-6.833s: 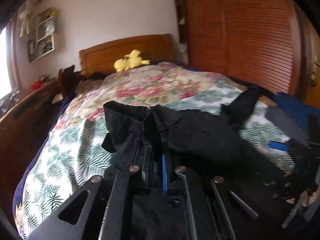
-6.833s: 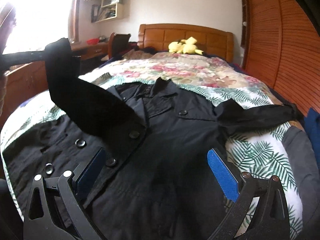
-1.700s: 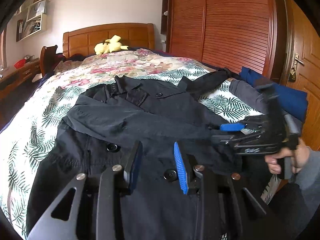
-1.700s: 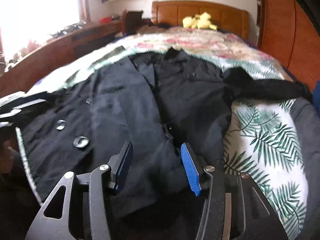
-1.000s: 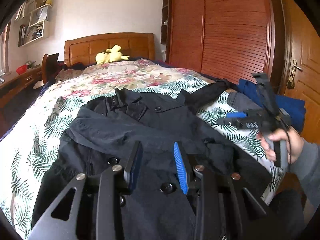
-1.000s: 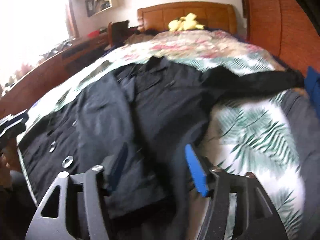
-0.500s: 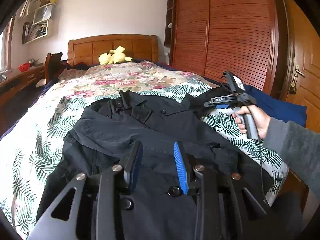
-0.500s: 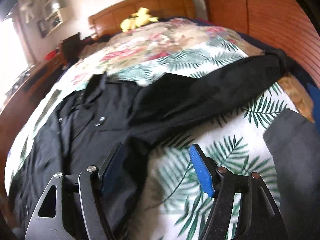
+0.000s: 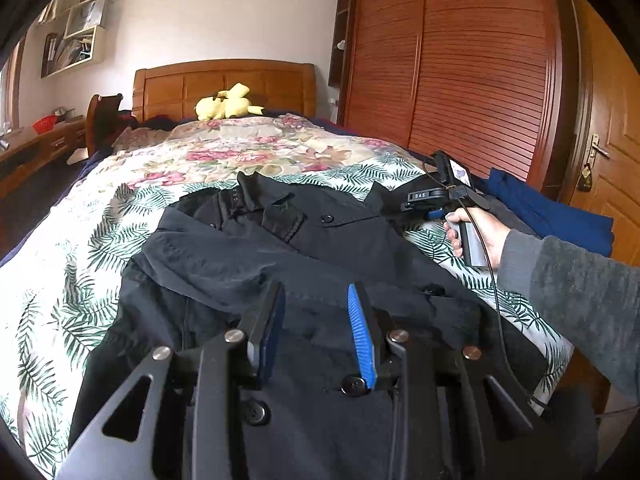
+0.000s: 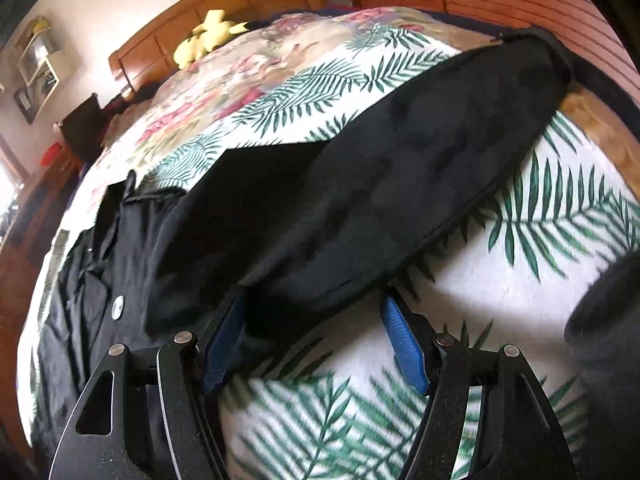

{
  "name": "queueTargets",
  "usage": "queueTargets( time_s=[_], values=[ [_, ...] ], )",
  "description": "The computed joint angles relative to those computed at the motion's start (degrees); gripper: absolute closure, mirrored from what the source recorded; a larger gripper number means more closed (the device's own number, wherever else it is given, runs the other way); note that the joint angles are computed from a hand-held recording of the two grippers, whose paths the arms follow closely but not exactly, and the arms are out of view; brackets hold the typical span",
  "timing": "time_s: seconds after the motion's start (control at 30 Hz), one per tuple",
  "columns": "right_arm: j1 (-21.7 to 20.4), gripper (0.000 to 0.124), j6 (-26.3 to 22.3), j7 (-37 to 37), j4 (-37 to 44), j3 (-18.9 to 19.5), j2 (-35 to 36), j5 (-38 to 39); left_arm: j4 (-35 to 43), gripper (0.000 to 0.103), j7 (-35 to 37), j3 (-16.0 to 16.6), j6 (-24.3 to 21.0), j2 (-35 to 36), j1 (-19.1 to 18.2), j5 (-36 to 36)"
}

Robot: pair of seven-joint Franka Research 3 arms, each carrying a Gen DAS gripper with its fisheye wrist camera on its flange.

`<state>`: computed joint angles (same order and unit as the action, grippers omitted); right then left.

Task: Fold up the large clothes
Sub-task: 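Move the right gripper to the cuff of the other sleeve, then close the right gripper on the other sleeve cuff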

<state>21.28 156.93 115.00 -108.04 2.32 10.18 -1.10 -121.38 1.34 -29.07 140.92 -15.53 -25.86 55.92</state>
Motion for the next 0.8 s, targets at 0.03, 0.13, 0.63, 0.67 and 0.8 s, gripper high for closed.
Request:
queueTargets(
  time_s=[0.03,0.13,0.63,0.67,0.8],
  values=[
    [0.3,0.054,-0.4,1.2,0.8,-0.5,0.5,-1.2,0.0,0.072,0.0,0.0,0.1,0.0,0.0,0.0],
    [0.9,0.061,-1.4,2.9,2.9,-1.2,2.0,-3.3,0.1,0.072,0.2,0.1,-0.3,0.2,-0.1,-0.2],
    [3.6,0.120,11.1,-25.3,-3.9,7.8,-7.2,7.1,0.7,0.072,0.5,0.1,-1.6,0.8,-0.6,0.1],
    [4.3,0.120,10.6,-27.6,-4.2,8.2,-7.6,8.7,0.7,0.072,0.6,0.2,-1.7,0.8,-0.7,0.0],
    [7.2,0.120,4.5,-30.1,-5.4,8.9,-9.0,7.1,0.6,0.072,0.7,0.1,-1.9,0.6,-0.8,0.1]
  ],
)
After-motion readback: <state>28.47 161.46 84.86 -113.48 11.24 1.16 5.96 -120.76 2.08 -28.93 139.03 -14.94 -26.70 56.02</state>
